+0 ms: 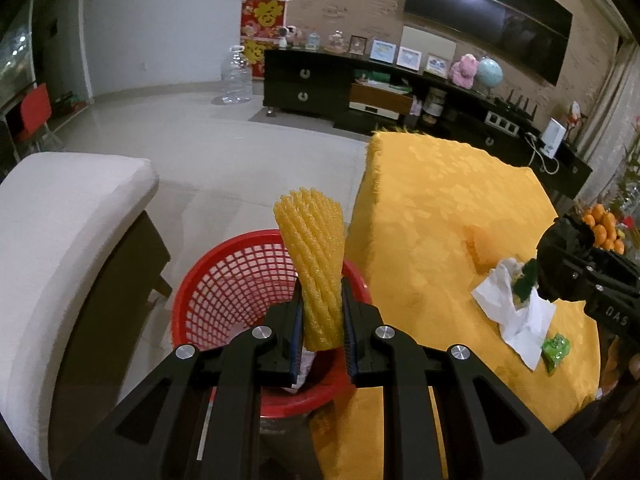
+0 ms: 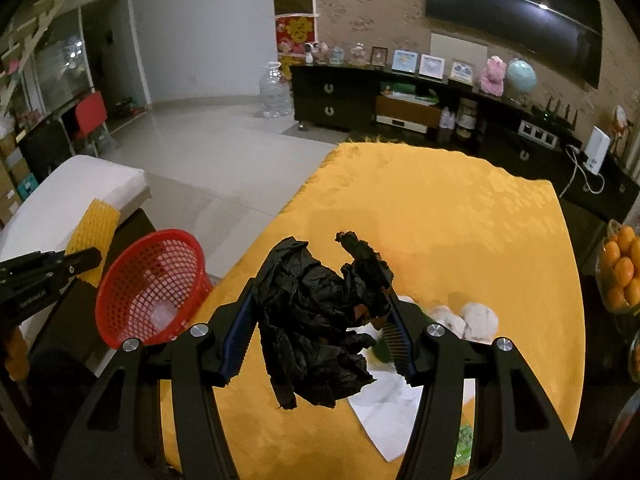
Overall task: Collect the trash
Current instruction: 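Carry the foam net and black bag over the red wastebasket and open both tools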
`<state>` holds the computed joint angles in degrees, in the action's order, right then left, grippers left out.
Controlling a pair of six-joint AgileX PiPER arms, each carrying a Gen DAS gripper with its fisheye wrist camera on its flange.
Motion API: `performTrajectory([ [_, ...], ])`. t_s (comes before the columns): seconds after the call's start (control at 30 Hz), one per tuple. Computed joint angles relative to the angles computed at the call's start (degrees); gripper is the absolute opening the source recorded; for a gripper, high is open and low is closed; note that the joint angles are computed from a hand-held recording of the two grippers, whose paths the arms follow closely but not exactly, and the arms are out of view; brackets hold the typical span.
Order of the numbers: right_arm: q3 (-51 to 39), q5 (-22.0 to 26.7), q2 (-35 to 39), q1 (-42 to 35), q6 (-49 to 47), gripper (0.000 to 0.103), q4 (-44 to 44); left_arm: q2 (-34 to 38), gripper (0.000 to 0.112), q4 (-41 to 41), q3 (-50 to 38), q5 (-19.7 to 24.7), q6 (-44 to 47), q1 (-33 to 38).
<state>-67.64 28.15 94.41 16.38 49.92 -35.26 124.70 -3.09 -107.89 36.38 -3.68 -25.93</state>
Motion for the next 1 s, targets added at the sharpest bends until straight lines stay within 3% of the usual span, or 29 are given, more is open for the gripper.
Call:
performTrajectory([
  [0.53, -15.47, 2.53, 10.76, 4.28, -11.41, 0.056, 8.86, -1.74, 0.016, -0.14, 3.83, -1.62, -0.46, 5.19],
  [1.0, -31.94, 6.88, 21.90, 6.27, -25.80, 0.056, 23.59, 1.58, 0.016, -1.97, 2.86, -0.77, 0.57, 7.08],
])
